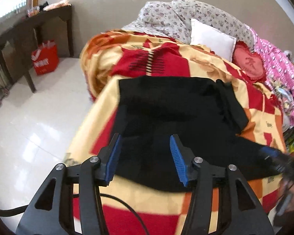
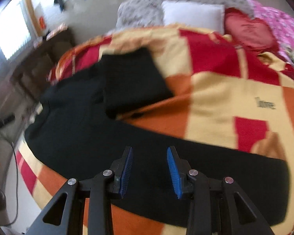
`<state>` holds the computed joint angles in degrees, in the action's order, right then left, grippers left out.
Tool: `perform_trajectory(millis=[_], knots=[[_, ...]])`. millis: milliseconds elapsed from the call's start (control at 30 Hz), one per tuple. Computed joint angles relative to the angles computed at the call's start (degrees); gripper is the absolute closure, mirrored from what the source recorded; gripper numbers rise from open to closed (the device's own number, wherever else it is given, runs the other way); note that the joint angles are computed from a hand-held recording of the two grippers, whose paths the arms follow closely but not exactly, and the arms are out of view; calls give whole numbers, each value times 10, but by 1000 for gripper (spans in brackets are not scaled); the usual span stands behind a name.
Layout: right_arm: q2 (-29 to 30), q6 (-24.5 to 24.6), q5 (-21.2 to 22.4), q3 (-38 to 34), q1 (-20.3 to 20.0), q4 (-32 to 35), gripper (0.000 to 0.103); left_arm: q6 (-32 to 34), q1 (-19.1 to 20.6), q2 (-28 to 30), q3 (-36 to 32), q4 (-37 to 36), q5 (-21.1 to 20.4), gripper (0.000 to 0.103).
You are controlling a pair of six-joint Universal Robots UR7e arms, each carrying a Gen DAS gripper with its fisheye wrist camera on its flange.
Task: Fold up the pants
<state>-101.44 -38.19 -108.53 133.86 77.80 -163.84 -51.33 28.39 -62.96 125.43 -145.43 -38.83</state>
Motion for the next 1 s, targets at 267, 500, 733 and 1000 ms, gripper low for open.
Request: perform_trajectory(millis=[267, 500, 733, 1000], knots=[[58, -27, -48, -23, 29, -30, 68, 57, 65, 105, -62, -68, -52, 53], [167, 26, 6, -150, 57, -57, 61, 70, 80, 120, -78, -80, -62, 53], [266, 33, 15, -284, 39, 56, 56, 78, 94, 123, -87, -78, -79, 53], [257, 15, 72, -267, 29, 47, 99, 76, 92, 132, -98, -65, -72, 52]])
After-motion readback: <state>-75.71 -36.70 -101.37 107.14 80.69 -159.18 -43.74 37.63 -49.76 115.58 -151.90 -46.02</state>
